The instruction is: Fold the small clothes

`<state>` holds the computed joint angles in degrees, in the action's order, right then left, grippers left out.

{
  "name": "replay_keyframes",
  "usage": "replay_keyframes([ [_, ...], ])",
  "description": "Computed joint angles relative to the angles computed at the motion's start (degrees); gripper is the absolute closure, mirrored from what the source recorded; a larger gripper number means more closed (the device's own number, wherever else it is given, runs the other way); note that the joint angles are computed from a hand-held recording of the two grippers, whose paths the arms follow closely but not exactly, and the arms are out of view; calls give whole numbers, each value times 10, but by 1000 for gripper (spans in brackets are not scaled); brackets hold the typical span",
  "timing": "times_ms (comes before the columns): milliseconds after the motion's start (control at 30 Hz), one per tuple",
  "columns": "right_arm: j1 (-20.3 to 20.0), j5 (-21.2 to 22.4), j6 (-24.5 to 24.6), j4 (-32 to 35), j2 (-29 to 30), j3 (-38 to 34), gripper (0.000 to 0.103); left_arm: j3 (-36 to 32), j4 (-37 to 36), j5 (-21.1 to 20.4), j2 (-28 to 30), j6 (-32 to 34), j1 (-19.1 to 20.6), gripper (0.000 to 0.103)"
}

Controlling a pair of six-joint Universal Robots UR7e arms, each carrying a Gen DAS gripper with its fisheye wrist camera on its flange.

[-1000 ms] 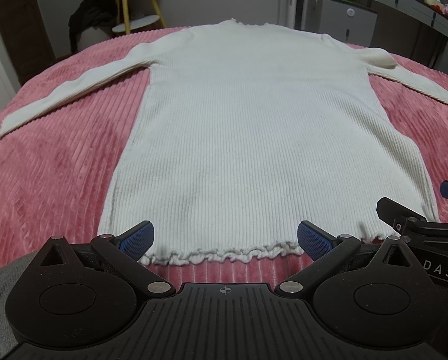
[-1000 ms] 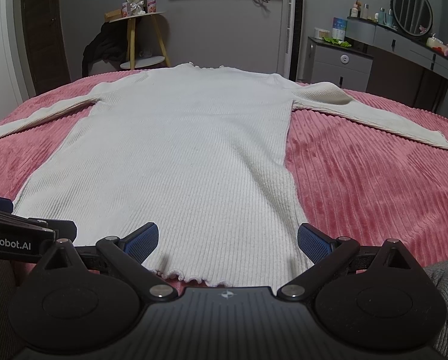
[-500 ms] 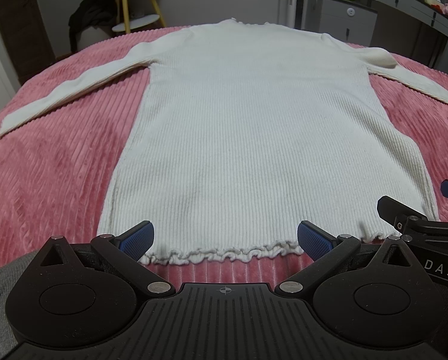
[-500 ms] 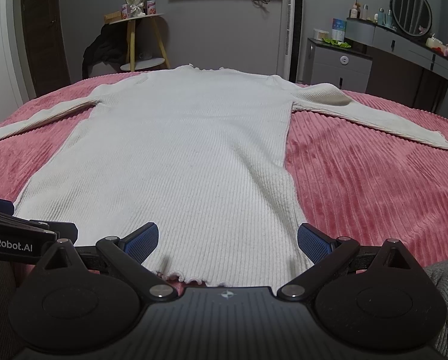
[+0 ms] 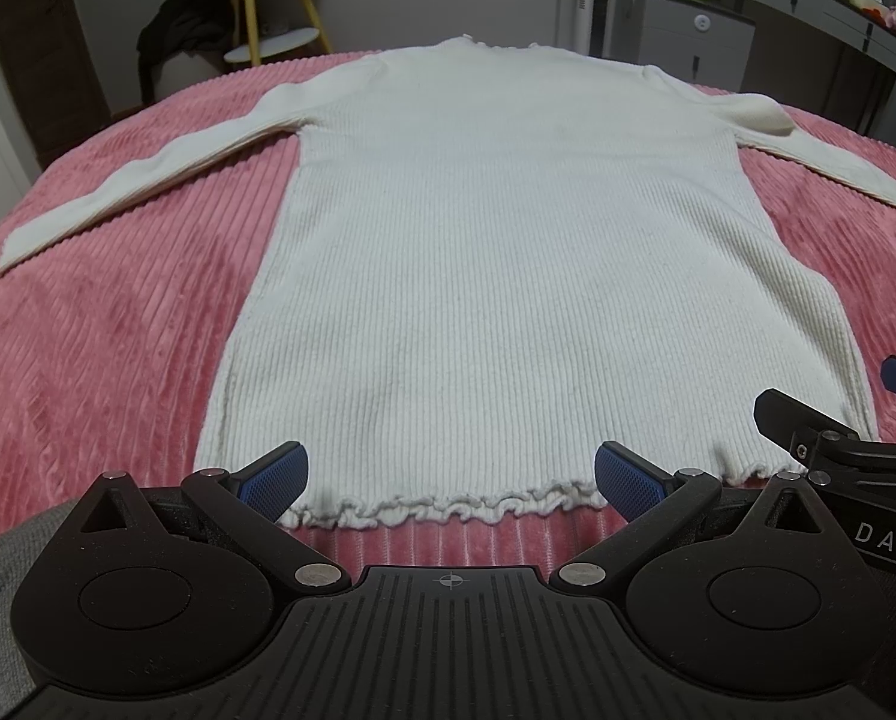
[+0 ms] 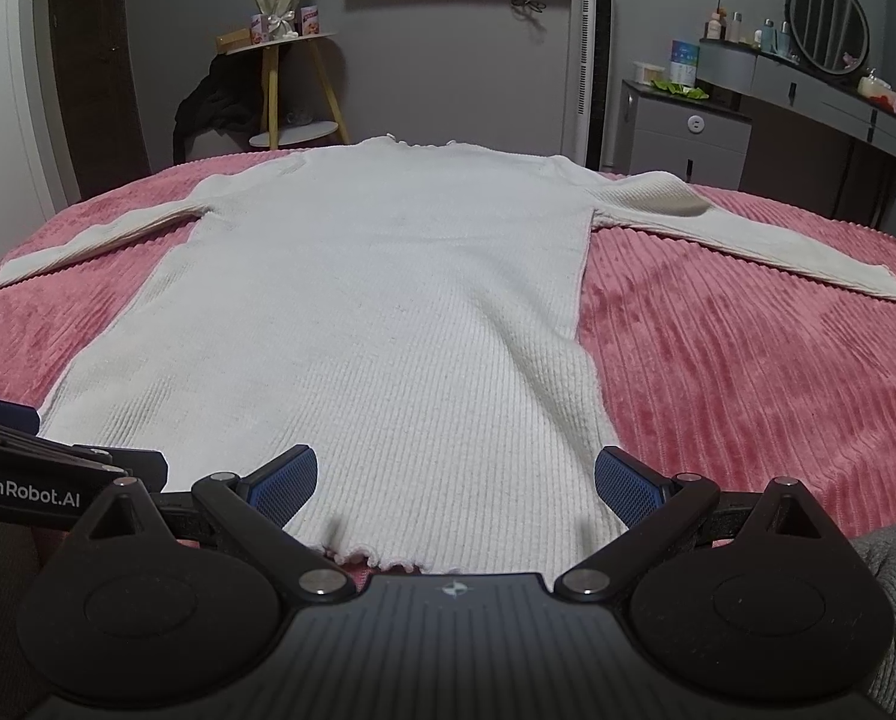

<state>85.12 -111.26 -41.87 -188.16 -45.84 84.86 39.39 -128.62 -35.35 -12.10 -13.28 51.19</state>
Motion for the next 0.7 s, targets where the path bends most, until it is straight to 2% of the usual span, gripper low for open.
replay_keyframes([
  [467,-3,21,0,10,-6,5,4,18,-11,-3,-9,-7,1,0],
  [700,-7,35,6,29,-12,6,4,10,8,3,-6,-17,0,0],
])
